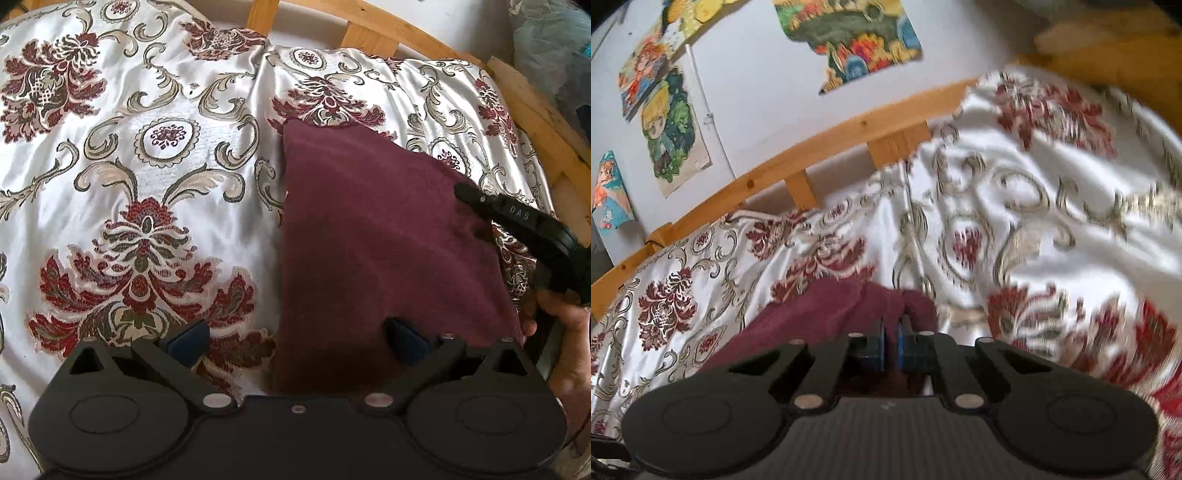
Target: Fold small clothes
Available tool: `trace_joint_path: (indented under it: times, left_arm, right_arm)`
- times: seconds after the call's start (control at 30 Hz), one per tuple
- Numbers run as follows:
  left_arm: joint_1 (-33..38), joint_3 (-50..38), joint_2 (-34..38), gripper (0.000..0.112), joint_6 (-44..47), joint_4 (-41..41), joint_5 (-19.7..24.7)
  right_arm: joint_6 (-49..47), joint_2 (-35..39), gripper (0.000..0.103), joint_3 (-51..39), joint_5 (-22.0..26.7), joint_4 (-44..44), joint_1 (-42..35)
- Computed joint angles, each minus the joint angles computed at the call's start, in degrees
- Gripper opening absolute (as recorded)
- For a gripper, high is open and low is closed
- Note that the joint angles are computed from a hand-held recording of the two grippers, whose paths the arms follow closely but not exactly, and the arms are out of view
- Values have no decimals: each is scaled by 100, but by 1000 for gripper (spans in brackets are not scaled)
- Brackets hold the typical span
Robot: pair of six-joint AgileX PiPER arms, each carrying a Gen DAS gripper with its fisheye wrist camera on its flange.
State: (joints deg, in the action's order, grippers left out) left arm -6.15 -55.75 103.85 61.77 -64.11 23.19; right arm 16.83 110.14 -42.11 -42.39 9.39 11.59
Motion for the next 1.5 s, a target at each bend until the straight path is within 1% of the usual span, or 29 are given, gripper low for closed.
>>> trace_joint_path:
  times: [0.07, 0.1, 0.13, 0.17, 0.2, 0.23, 0.27, 0.33, 0.37, 0.43, 0.47, 0.5, 0.53, 0.67, 0.7, 0.73, 0.8, 0.9, 0.97, 1.03, 1.1, 1.17, 1.23, 1.3, 1.37, 1.4, 1.5]
  left_arm:
    - [-18, 17, 1, 102, 115, -91, 5]
    - [-33, 18, 3, 102, 121, -79, -3]
    - [-47, 26, -3, 102, 142, -82, -29]
    - [-54, 41, -14, 102, 185, -102, -51]
    - [-55, 48, -19, 102, 213, -112, -60]
    - [-49, 47, -19, 102, 229, -114, -54]
    - [-34, 43, -17, 102, 238, -112, -36]
    - [-29, 36, -22, 102, 198, -81, -15]
    - [-16, 22, -23, 102, 183, -59, 9]
    - [18, -5, -35, 102, 215, -54, 75]
    - [40, -27, -38, 102, 247, -59, 125]
    - [77, -68, -31, 102, 322, -90, 222]
    - [127, -117, -11, 102, 464, -181, 356]
    - [337, -274, 67, 102, 993, -640, 890]
    - [370, -318, 95, 102, 1094, -761, 950]
    - [360, -366, 118, 102, 1066, -790, 905]
    - [315, -533, 176, 102, 652, -528, 731]
    - [300, -805, 327, 102, 12, -34, 538]
    - [338, -1015, 477, 102, -411, 322, 623]
    - [378, -1187, 619, 102, -673, 557, 791]
    - [364, -1209, 666, 102, -691, 587, 772]
    - [316, -1151, 658, 102, -598, 539, 673]
    - [258, -1056, 615, 102, -464, 470, 544]
    - [193, -1005, 589, 102, -386, 476, 439]
    - [147, -975, 574, 102, -309, 471, 365]
    - [120, -972, 573, 102, -317, 495, 334]
    - [87, -1042, 607, 102, -540, 681, 373]
  right_arm:
    - [-57, 12, 8, -105, 138, -82, -74]
    - [63, 57, 8, -165, 223, -238, -138]
    - [294, 88, 10, -198, 299, -447, -210]
    - [557, 115, 13, -232, 411, -602, -276]
    - [824, 130, 29, -222, 427, -749, -336]
    - [1102, 143, 41, -175, 344, -941, -414]
    - [1368, 145, 44, -152, 308, -1185, -505]
    - [2119, 159, 62, -137, 241, -1947, -756]
    - [2460, 174, 68, -110, 134, -2229, -851]
    - [3245, 236, 87, -91, -139, -3056, -1094]
    - [3639, 254, 92, -130, -197, -3532, -1206]
    - [3819, 261, 98, -136, -259, -3780, -1256]
    - [3884, 237, 102, -141, -239, -3901, -1249]
    - [4219, 244, 103, -371, 219, -4421, -1165]
    - [4128, 252, 103, -387, 289, -4378, -1122]
    - [3979, 251, 103, -389, 364, -4299, -1070]
    - [3866, 236, 103, -417, 483, -4278, -1026]
    - [3940, 176, 103, -345, 472, -4289, -1013]
    - [3973, 162, 103, -324, 472, -4288, -999]
    - [3854, 127, 103, -341, 597, -4218, -931]
    - [3527, 100, 103, -373, 806, -3978, -801]
    - [2842, 55, 101, -442, 1273, -3383, -572]
    - [2035, 48, 99, -448, 1465, -2729, -365]
    - [1682, 30, 98, -422, 1505, -2383, -268]
    - [1616, 20, 95, -361, 1426, -2283, -263]
    - [1602, 17, 92, -321, 1366, -2244, -271]
    - [1601, 8, 86, -248, 1256, -2183, -294]
